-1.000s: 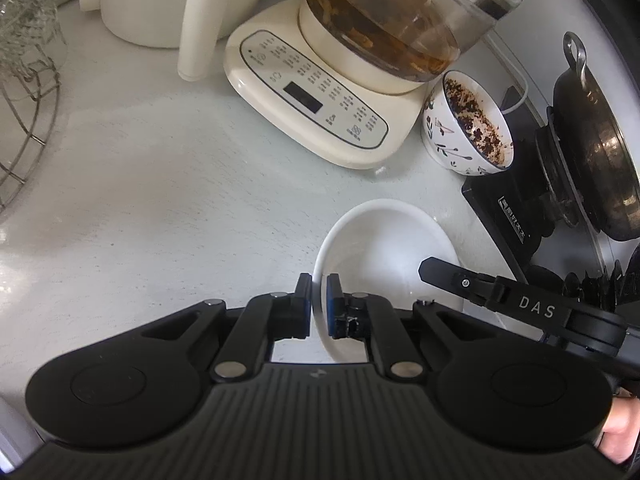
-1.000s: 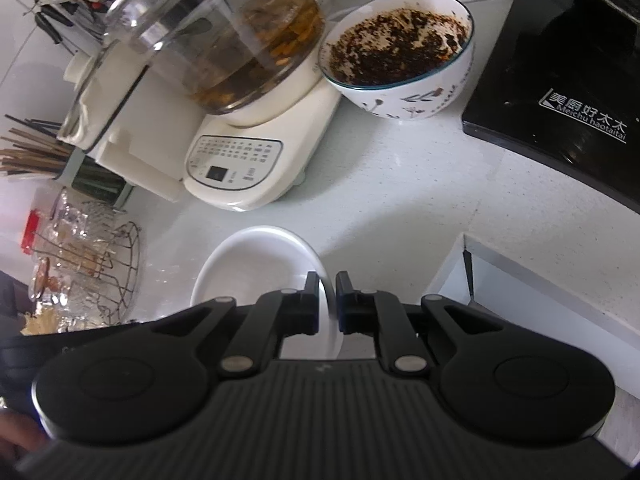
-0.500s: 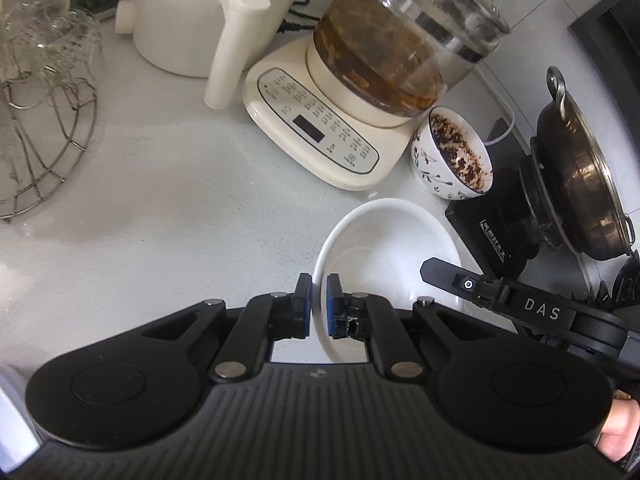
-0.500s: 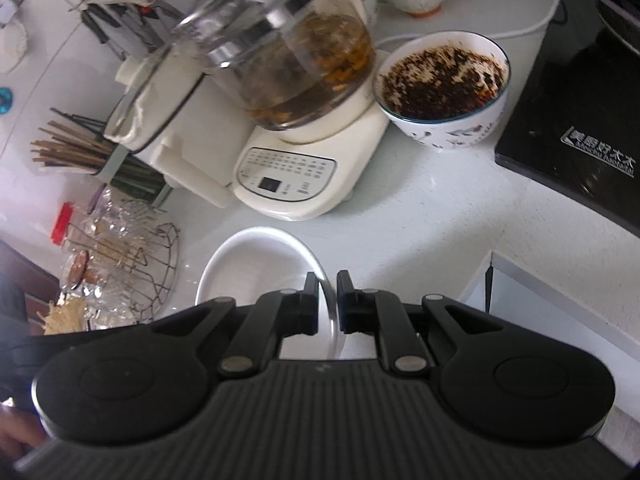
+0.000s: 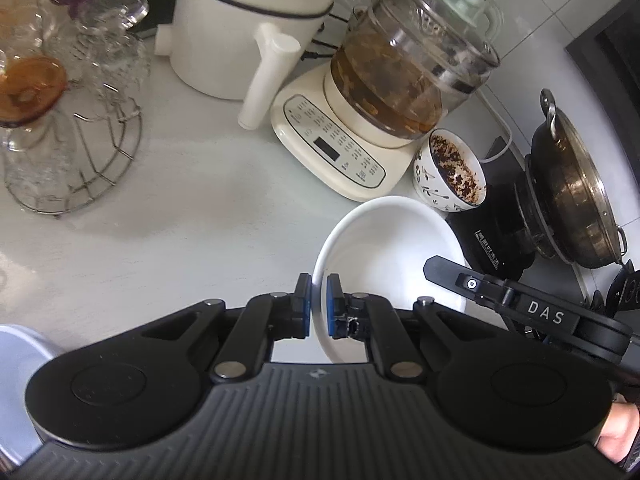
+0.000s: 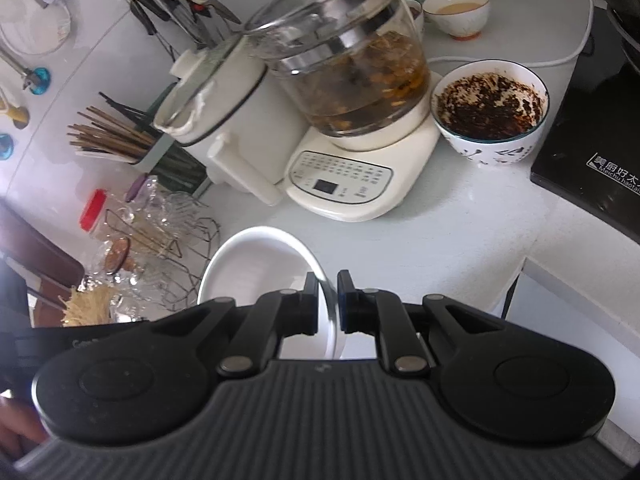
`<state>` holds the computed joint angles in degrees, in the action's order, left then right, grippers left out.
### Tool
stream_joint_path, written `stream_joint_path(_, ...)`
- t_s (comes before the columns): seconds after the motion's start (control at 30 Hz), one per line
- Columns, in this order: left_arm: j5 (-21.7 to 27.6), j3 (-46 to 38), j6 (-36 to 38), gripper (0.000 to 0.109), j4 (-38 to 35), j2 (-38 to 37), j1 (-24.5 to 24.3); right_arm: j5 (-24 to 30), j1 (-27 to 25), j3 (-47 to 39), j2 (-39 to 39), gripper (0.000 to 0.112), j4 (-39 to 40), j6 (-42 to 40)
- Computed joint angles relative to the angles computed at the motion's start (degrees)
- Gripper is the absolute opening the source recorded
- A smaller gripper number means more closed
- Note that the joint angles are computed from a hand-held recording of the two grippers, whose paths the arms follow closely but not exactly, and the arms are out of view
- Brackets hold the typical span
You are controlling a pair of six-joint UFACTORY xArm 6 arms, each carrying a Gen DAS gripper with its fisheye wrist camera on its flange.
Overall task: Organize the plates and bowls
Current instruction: 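Lift the white bowl with the left gripper and carry it toward the floral plate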
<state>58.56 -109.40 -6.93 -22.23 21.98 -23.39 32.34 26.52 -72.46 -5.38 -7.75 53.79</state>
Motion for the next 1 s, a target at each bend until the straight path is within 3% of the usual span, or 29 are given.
stream_joint_path(0.5, -4.3, 13.6, 1.7, 0.009, -2.4, -12.9, 5.0, 1.6, 5.4, -8.3, 4.1, 0.012, -2.4, 1.4)
stream_joint_path(1.0, -9.0, 27.8, 1.2, 0.009, -1.8, -24.3, 11.1, 3.9, 10.5, -19.7, 13.5, 0.013, 2.4, -6.8)
